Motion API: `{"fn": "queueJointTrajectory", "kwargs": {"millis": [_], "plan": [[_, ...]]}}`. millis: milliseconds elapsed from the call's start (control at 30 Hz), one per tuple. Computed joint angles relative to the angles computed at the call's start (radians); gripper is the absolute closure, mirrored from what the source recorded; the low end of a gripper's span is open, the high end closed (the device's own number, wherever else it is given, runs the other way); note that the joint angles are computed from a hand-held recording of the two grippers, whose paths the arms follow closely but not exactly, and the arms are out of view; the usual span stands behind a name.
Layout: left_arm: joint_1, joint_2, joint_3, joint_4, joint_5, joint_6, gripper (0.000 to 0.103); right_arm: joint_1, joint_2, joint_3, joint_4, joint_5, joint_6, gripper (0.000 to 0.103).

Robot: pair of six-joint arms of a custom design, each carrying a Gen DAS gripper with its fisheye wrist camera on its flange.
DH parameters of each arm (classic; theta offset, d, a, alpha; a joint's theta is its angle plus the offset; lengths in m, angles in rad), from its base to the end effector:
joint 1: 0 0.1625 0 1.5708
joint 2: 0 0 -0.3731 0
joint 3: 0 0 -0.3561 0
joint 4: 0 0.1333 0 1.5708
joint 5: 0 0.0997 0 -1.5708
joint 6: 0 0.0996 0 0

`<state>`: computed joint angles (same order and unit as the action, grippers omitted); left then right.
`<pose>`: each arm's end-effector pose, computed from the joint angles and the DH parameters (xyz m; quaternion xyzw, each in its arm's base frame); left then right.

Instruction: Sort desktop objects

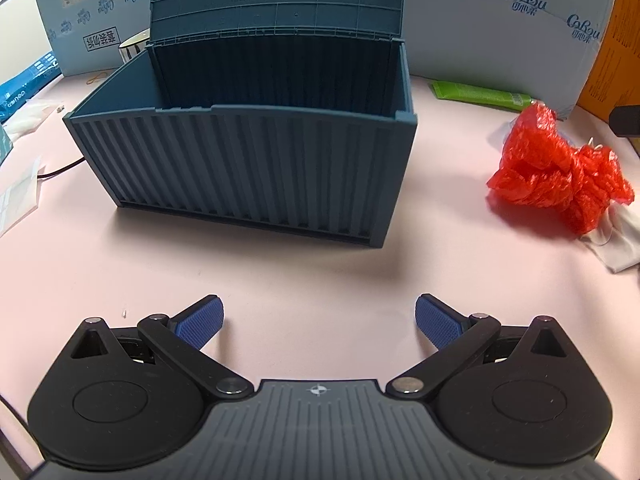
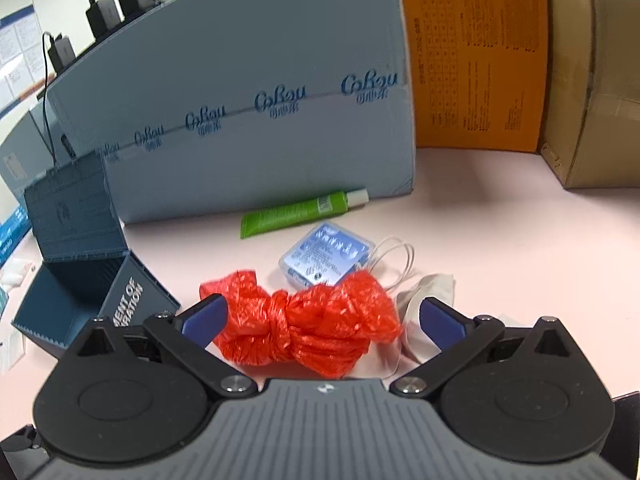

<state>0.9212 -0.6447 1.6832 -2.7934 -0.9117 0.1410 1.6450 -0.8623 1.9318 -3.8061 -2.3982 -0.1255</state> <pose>-0.2030 -0.5884 0.0207 0.3354 0.8810 -0.1652 0.2900 0.0980 -0.5093 0.1986 -0.1440 -0.7827 0.4952 0.3484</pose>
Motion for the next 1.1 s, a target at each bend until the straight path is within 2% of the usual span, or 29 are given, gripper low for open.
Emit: {"fn": "queueJointTrajectory", "kwargs": {"millis": [133, 300, 467, 667, 867, 1100], "plan": [[-0.006, 0.004, -0.008, -0.009, -0.012, 0.000, 0.000, -0.006, 0.015, 0.005, -0.096, 0.017, -0.041, 0.000], [-0.005, 0.015, -0.015, -0.019, -0.011, -0.019, 0.000, -0.047, 0.039, 0.044, -0.247, 0.111, -0.031, 0.000], [-0.006, 0.022, 0.001, -0.079, -0.013, 0.004, 0.000, -0.084, 0.088, 0.049, -0.331, 0.155, -0.060, 0.000], [-0.005, 0.027, 0.006, -0.098, -0.025, 0.026, 0.000, -0.109, 0.146, 0.038, -0.435, 0.170, -0.122, 0.000], [-0.002, 0.031, 0.002, -0.084, -0.018, 0.020, 0.000, -0.117, 0.150, 0.040, -0.466, 0.147, -0.098, 0.000], [-0.001, 0.033, 0.010, -0.106, -0.015, 0.038, 0.000, -0.122, 0.171, 0.038, -0.518, 0.168, -0.132, 0.000]]}}
